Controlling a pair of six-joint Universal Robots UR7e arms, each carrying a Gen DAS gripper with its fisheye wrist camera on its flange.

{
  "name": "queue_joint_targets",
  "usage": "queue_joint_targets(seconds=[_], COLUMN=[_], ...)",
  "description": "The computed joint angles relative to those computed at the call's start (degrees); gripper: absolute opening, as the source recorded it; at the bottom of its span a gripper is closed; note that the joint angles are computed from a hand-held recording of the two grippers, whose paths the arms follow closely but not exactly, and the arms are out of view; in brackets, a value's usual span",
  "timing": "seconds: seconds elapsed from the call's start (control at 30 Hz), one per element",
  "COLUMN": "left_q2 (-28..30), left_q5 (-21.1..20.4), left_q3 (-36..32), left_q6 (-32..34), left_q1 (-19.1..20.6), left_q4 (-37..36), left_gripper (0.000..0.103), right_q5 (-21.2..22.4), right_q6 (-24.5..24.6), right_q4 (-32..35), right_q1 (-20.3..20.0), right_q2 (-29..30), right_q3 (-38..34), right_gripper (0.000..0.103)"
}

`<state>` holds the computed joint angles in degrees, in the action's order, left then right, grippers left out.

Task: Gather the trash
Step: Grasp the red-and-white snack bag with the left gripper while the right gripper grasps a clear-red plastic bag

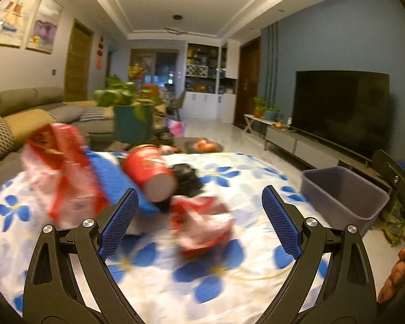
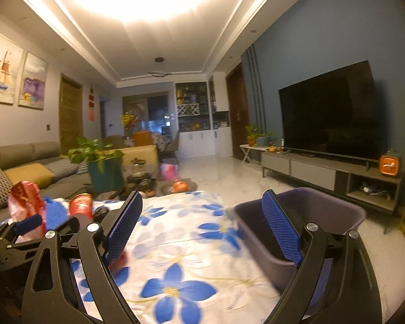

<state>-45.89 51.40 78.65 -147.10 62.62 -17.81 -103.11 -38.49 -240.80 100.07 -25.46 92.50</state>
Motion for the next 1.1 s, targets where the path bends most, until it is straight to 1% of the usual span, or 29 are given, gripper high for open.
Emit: queue_joint_targets(seconds=[0.07, 0.17, 0.23, 0.37, 0.5, 0.6, 0.7, 0.8, 0.9, 0.97, 1.03, 1.07, 1.1], left_q2=[-2.27, -4.68, -6.40, -9.11, -10.66, -11.44, -11.55, -11.53, -10.93, -10.14, -9.21, -8.82, -8.33], left_q5=[-1.30, -3.15, -4.59, -5.90, -6.95, -6.43, -5.29, -2.64, -0.24, 0.95, 1.78, 2.03, 2.32], left_q3=[2.97, 5.55, 6.83, 8.46, 8.86, 8.76, 7.77, 5.59, 2.58, 0.55, -1.53, -2.31, -3.27], left_q6=[1.43, 2.39, 1.75, 0.94, 0.82, 0.19, -0.82, -3.93, -8.65, -10.73, -12.13, -12.51, -13.01], left_q1=[0.44, 1.00, 1.76, 3.22, 4.28, 5.04, 5.77, 7.18, 8.40, 9.12, 9.71, 9.91, 10.10], left_q4=[-3.14, -5.95, -6.80, -7.60, -8.37, -8.03, -6.49, -2.76, 2.70, 5.65, 8.53, 9.50, 10.81], left_gripper=[0.091, 0.091, 0.091, 0.091, 0.091, 0.091, 0.091, 0.091, 0.086, 0.081, 0.069, 0.067, 0.062], right_q5=[-0.22, -0.72, -0.78, -0.84, -1.06, -1.36, -1.44, -1.15, -1.33, -1.77, -1.84, -1.93, -1.88], right_q6=[0.35, 0.86, 1.12, 1.16, 0.86, 0.74, 0.19, -0.23, -0.68, -1.14, -2.11, -2.76, -3.15], right_q4=[0.47, 2.14, 2.98, 5.47, 8.72, 11.50, 12.34, 11.97, 12.25, 12.24, 11.92, 11.71, 11.81], right_q1=[0.61, 1.33, 1.72, 2.38, 2.87, 3.10, 3.48, 3.80, 3.88, 3.79, 3.61, 3.56, 3.55], right_q2=[0.94, 1.97, 2.81, 4.60, 6.52, 7.68, 8.93, 10.37, 11.84, 12.70, 13.74, 14.27, 14.47], right_q3=[-0.41, -1.23, -1.67, -3.52, -5.88, -8.07, -10.07, -12.50, -14.94, -16.05, -16.93, -17.37, -17.56], right_gripper=[0.087, 0.087, 0.087, 0.087, 0.087, 0.087, 0.087, 0.087, 0.087, 0.086, 0.086, 0.086, 0.086])
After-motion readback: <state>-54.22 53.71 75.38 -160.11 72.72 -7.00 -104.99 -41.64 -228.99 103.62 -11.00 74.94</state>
